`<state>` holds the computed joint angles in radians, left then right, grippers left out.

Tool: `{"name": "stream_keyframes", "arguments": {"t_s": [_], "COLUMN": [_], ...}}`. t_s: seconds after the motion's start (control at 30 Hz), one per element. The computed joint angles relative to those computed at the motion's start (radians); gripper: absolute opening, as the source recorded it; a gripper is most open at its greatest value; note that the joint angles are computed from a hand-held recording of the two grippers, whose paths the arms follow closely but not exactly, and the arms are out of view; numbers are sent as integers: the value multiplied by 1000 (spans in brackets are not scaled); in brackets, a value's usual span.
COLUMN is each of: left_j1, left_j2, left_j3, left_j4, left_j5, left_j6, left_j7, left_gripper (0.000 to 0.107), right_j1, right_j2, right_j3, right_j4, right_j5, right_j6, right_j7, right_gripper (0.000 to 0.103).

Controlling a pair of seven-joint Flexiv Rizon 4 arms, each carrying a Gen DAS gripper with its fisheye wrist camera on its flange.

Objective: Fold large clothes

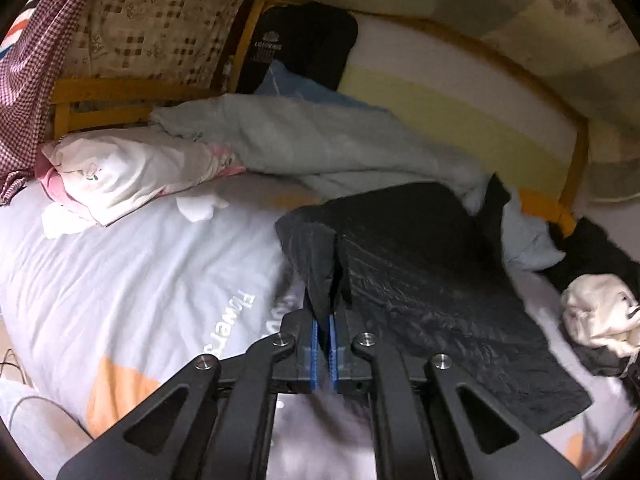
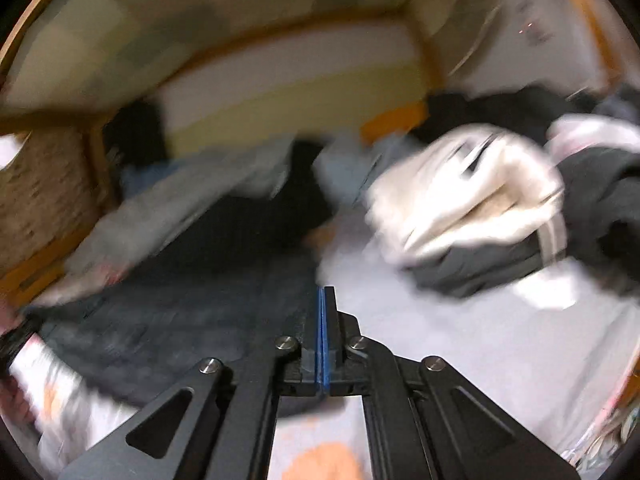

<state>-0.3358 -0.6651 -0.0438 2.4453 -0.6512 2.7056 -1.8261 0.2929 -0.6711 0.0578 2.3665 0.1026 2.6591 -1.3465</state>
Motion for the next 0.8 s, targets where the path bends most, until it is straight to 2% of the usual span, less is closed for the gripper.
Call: {"name": "stream_keyframes", "arguments": {"t_s": [0.03,0.1,0.17,0.2,0.23,0.3,0.37,0.47,0.5,0.53,0.57,0.6,0.63,0.7,0.77,0.8], "left_j1": [-3,-8,13,49,100,189,270,308,299,277,233,184,135,87,63,71], "left_j2": [-12,-34,-51,-54,-55,-59,-72,-106,-110,-107,-95,-83,-77,-57,-19,2], "left_j3": [1,2,-4,-11,-22,-40,-56,-60,-55,-47,-26,-4,18,34,36,32], "left_j4": [-18,-49,-50,-47,-42,-37,-42,-56,-58,-65,-68,-66,-61,-32,6,26], "left_j5": [-18,-49,-26,28,106,245,366,469,477,463,418,359,304,249,208,223], "left_j6": [-24,-78,-107,-124,-144,-174,-188,-161,-155,-162,-180,-191,-167,-90,-34,-8], "left_j7": [26,75,55,15,-38,-138,-231,-312,-318,-308,-275,-239,-213,-200,-188,-193], "left_gripper": [11,50,67,67,69,74,74,72,60,46,12,2,2,2,2,2], "right_j1": [-8,39,41,48,61,63,-2,-115,-151,-169,-159,-122,-75,24,79,97], "right_j2": [-12,-19,-16,-17,-18,-26,-43,-67,-82,-93,-98,-100,-102,-109,-103,-93], "right_j3": [-1,-20,-28,-30,-36,-28,21,86,104,111,104,81,52,0,-13,-13], "right_j4": [-10,-42,-63,-70,-80,-87,-78,-82,-90,-99,-111,-118,-120,-106,-81,-66], "right_j5": [-16,54,15,14,18,26,-49,-219,-275,-320,-326,-297,-251,-126,-41,-5], "right_j6": [-26,-107,-200,-223,-254,-279,-276,-306,-315,-332,-357,-366,-348,-230,-104,-62], "right_j7": [-3,-27,-13,-14,-19,-3,47,138,169,200,212,208,186,110,42,19], "right_gripper": [0,1,4,14,40,70,70,65,55,38,25,4,4,3,2,2]}}
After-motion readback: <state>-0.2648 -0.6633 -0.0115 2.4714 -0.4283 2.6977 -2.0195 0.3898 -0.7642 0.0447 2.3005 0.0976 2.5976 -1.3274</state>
